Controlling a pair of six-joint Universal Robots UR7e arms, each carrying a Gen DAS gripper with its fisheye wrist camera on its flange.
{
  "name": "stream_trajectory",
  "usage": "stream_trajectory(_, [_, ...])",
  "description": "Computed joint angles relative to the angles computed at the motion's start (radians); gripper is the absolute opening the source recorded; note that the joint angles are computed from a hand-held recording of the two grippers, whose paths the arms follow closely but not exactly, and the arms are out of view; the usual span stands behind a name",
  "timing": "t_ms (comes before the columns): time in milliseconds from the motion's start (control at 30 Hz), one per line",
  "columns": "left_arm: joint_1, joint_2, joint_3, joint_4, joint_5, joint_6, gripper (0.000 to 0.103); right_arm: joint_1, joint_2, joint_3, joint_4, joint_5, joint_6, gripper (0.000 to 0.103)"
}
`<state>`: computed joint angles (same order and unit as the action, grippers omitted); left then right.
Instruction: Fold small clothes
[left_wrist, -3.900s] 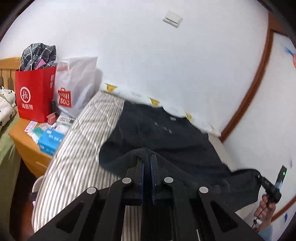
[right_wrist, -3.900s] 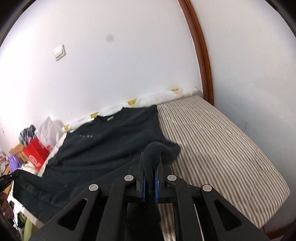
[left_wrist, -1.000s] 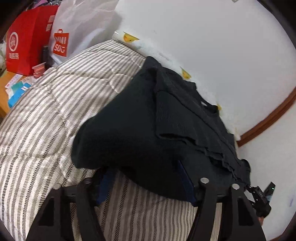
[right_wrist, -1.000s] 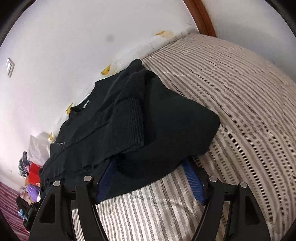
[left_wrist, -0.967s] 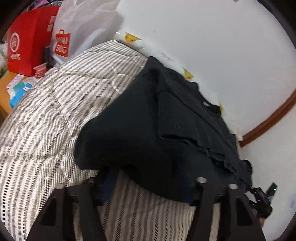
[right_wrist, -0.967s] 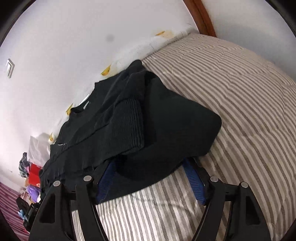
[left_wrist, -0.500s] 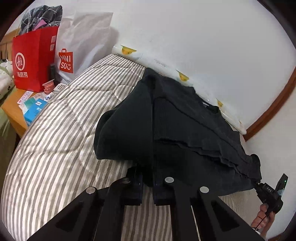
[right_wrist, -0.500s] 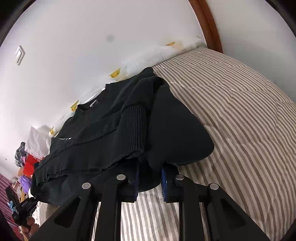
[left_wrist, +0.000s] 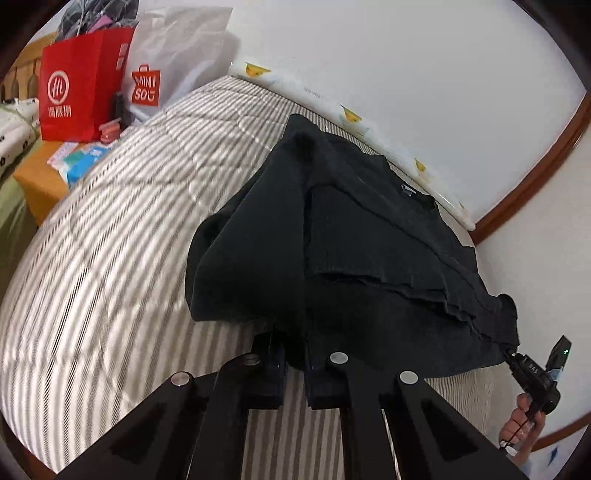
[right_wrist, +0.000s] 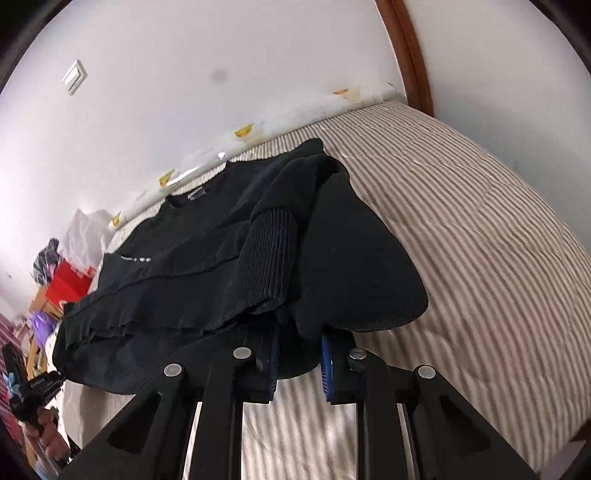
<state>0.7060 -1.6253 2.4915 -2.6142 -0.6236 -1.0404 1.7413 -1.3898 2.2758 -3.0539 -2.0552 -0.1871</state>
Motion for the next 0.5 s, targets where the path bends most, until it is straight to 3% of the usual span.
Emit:
stream_trajectory(167, [-0.008, -0.017, -0.015, 0.121, -0.011, -0.058, 0.014, 0.009, -0.040, 0.014, 0.068, -0.039, 0.033, 0.032])
stream_trajectory(233, [-0.019, -0.032, -0.022, 0.187, -0.030, -0.064, 0.019, 0.064, -0.037, 0.019, 0.051, -0.136, -0.013, 0.036])
stream_trajectory(267, [-0.027, -0.038, -0.023, 0.210, -0.035, -0.061, 0.021, 0.108, -0.015, 0.023, 0.000, -0.227, -0.054, 0.036])
stream_trajectory(333, [-0.056, -0.054, -0.008, 0.216, -0.038, -0.043, 0.021, 0.159, 0.009, 0.038, -0.100, -0.294, -0.124, 0.036])
stream_trajectory(400, [-0.089, -0.068, 0.010, 0.202, -0.027, -0.027, 0.021, 0.186, 0.008, 0.039, -0.098, -0.266, -0.142, 0.036])
stream_trajectory(500, [-0.135, -0.071, 0.012, 0.215, -0.002, -0.022, 0.021, 0.197, 0.025, 0.021, -0.029, -0.198, -0.126, 0.016])
